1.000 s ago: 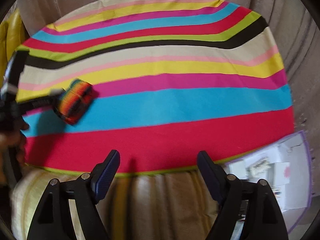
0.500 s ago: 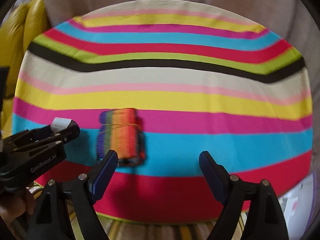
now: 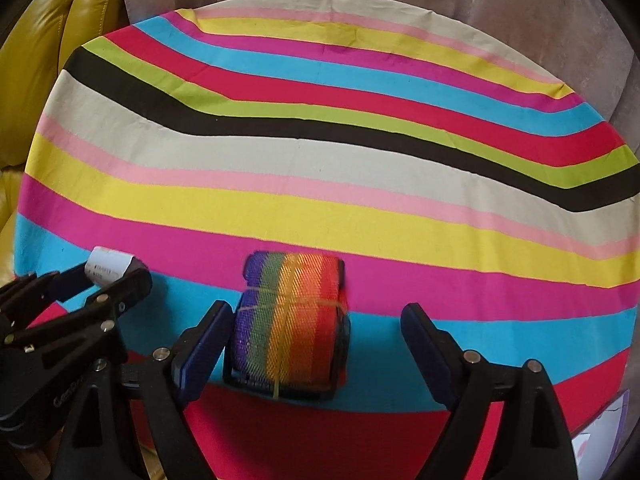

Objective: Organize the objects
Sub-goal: 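Grasp the small white roll with the left gripper while the right gripper grasps the rainbow strap, then carry white roll and rainbow strap into the purple box and release both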

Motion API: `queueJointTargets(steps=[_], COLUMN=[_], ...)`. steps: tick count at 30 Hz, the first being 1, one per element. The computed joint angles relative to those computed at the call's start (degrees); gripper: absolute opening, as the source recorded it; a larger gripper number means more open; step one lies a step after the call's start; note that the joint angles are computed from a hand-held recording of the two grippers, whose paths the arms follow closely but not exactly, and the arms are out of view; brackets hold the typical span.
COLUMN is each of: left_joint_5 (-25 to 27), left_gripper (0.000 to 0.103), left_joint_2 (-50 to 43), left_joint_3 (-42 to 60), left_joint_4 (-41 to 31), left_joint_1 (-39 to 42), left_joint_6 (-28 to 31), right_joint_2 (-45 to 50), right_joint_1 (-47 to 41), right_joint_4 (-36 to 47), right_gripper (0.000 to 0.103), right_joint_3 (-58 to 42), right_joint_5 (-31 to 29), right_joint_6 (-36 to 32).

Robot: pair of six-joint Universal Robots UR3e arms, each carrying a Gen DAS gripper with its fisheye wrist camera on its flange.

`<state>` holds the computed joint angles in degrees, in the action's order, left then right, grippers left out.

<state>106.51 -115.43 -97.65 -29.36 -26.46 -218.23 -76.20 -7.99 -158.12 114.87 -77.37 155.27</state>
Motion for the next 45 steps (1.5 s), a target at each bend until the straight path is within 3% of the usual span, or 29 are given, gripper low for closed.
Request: queueJointTargets(steps=[5, 14, 16, 18, 20, 45], left_joint_5=[0.7, 0.6, 0.5, 0.2, 0.1, 2.2], left_gripper=[0.049, 0.049, 0.049, 0.049, 0.049, 0.049], left_joint_2=[0.9, 1.5, 1.4, 1.0, 0.8, 0.2], left_joint_3=[-1.6, -2.5, -2.5, -2.3, -2.1, 3.4], left_joint_4=[1.4, 1.6, 1.7, 2.1, 2.2, -2.1], left_joint_1=[0.4, 0.8, 0.9, 1.4, 1.6, -3.4], left_joint_6=[-0.2, -0.1, 0.4, 1.0, 1.3, 0.4], right_joint_2=[0.3, 6.8, 7.9, 8.8, 9.0, 1.9], right_joint_1=[0.1, 3.3, 4.1, 4.7, 4.6, 0.6], right_joint_4=[-0.1, 0.0, 0.0, 0.6, 1.3, -1.3], right_gripper=[0.087, 0.087, 0.083, 0.067, 0.064, 0.063], right_joint_3=[-0.2, -5.8, -6.5, -7.4, -7.6, -0.4], right_joint_5=[1.8, -2.7, -4.0, -4.9, -4.3, -4.0], right_joint_6=[-0.1, 3.2, 3.1, 2.9, 2.4, 3.9])
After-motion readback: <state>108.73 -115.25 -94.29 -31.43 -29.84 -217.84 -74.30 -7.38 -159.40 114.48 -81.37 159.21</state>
